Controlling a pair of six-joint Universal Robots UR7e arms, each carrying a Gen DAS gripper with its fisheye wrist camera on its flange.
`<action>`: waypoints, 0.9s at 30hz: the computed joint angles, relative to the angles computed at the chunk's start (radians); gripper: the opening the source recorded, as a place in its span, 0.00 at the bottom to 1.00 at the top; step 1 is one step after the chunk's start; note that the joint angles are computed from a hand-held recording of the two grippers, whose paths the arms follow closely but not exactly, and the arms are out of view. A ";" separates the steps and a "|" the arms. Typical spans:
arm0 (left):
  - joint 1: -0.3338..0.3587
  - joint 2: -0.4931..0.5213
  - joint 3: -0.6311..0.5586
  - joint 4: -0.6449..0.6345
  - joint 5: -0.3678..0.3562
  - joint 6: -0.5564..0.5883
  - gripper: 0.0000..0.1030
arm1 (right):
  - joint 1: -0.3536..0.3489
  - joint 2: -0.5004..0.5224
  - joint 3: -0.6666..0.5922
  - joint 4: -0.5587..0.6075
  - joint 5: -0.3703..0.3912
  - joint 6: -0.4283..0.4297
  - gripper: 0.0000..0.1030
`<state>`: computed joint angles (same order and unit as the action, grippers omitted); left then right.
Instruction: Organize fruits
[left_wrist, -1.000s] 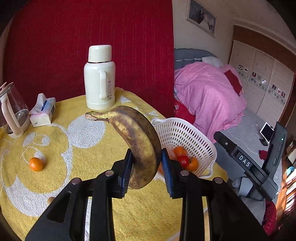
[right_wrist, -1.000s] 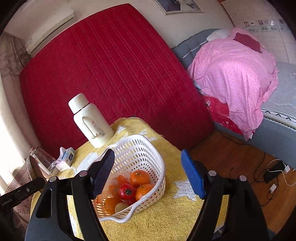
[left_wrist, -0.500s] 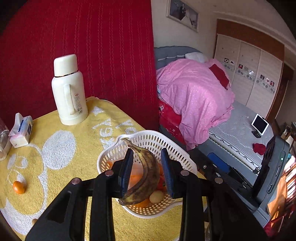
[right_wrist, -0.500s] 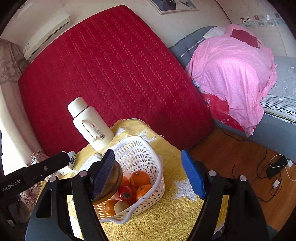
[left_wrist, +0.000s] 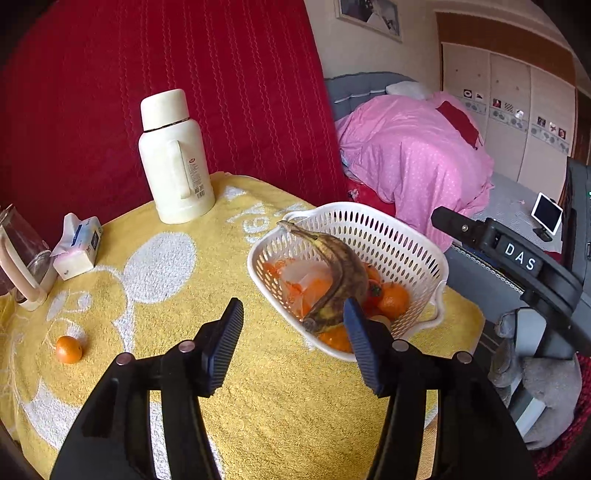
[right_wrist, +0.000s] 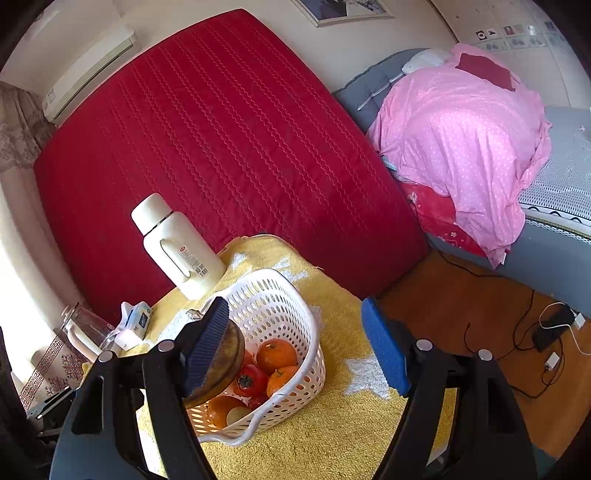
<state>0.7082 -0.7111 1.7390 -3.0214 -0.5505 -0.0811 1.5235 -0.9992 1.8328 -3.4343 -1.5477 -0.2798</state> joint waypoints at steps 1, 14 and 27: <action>0.003 -0.005 0.008 0.004 0.004 -0.014 0.55 | 0.000 0.000 0.000 0.000 -0.001 0.000 0.74; 0.042 0.040 -0.057 0.070 0.043 -0.040 0.57 | -0.001 -0.003 0.007 0.000 0.000 -0.002 0.74; 0.043 0.050 -0.055 0.023 0.051 -0.040 0.89 | 0.009 0.011 0.019 -0.075 -0.016 -0.038 0.74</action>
<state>0.7511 -0.6613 1.6843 -2.9980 -0.4990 -0.1213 1.5327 -0.9887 1.8516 -3.5090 -1.5634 -0.3179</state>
